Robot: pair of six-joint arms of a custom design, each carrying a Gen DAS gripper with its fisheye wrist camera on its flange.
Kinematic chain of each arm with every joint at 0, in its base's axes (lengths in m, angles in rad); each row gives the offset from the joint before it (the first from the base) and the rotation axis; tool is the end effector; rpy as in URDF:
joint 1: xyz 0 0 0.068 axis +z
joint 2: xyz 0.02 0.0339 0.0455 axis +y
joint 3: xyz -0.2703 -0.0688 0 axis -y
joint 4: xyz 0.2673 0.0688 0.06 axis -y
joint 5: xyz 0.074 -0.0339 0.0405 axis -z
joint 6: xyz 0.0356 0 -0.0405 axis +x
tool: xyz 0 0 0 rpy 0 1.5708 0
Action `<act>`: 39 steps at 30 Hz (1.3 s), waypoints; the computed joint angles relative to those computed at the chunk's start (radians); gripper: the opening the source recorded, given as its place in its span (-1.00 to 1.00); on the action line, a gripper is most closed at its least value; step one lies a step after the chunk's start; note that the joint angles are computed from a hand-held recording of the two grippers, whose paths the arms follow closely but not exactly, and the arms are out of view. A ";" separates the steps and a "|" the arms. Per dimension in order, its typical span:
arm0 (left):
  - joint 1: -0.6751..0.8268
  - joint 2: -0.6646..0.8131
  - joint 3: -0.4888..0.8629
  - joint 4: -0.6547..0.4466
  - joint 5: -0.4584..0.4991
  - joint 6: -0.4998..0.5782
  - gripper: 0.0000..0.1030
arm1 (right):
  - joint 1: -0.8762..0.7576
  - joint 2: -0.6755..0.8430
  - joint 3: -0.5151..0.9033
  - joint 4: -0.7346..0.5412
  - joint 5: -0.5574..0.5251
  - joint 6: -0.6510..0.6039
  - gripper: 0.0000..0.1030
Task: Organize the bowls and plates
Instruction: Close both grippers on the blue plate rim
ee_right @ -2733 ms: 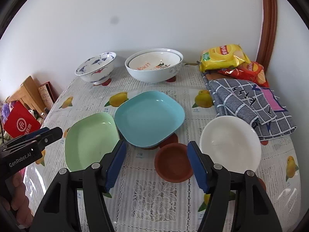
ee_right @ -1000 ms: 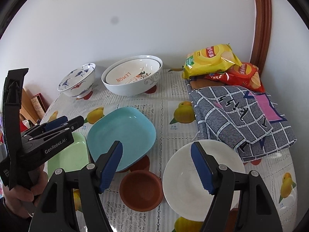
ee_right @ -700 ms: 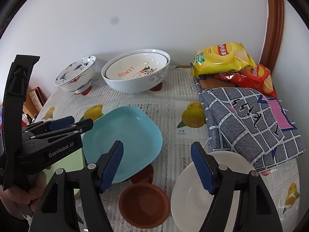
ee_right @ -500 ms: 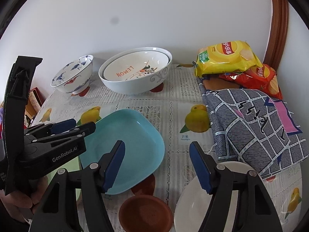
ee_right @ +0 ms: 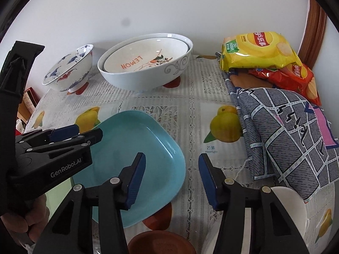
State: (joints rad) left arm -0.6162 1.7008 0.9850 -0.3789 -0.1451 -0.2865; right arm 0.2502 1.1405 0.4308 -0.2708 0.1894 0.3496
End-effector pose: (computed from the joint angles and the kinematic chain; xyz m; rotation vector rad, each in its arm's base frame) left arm 0.2855 -0.1959 0.1543 0.3887 2.6212 -0.1071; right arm 0.2049 0.0454 0.1400 0.1982 2.5173 -0.0023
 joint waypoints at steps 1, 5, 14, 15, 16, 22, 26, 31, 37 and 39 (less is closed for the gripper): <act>0.001 0.005 0.001 0.003 0.005 0.002 -0.12 | -0.001 0.013 0.003 0.002 0.000 0.005 -0.03; 0.005 0.011 -0.001 0.013 0.034 -0.001 -0.12 | -0.008 0.062 0.020 0.005 -0.009 0.022 -0.20; 0.010 0.048 0.004 0.027 0.057 -0.004 -0.34 | 0.010 0.109 0.024 0.026 0.036 0.014 -0.64; 0.012 0.051 0.000 0.035 0.056 -0.008 -0.36 | 0.010 0.111 0.023 0.027 0.043 0.011 -0.67; 0.016 0.051 -0.005 0.043 0.060 -0.011 -0.41 | 0.010 0.109 0.021 0.029 0.047 0.009 -0.73; 0.050 0.034 -0.027 0.071 0.112 -0.015 -0.57 | -0.029 0.049 -0.020 0.072 0.031 0.022 -0.92; 0.061 -0.011 -0.050 0.086 0.129 -0.016 -0.58 | -0.039 -0.004 -0.029 0.065 0.017 0.025 -0.94; 0.056 -0.101 -0.073 0.068 0.128 -0.016 -0.58 | -0.016 -0.110 -0.021 -0.016 0.037 0.046 -0.94; 0.043 -0.268 -0.127 0.011 0.116 -0.022 -0.59 | 0.060 -0.308 -0.004 -0.197 0.100 0.092 -0.94; 0.027 -0.326 -0.143 -0.020 0.100 -0.026 -0.59 | 0.100 -0.373 0.010 -0.273 0.135 0.120 -0.94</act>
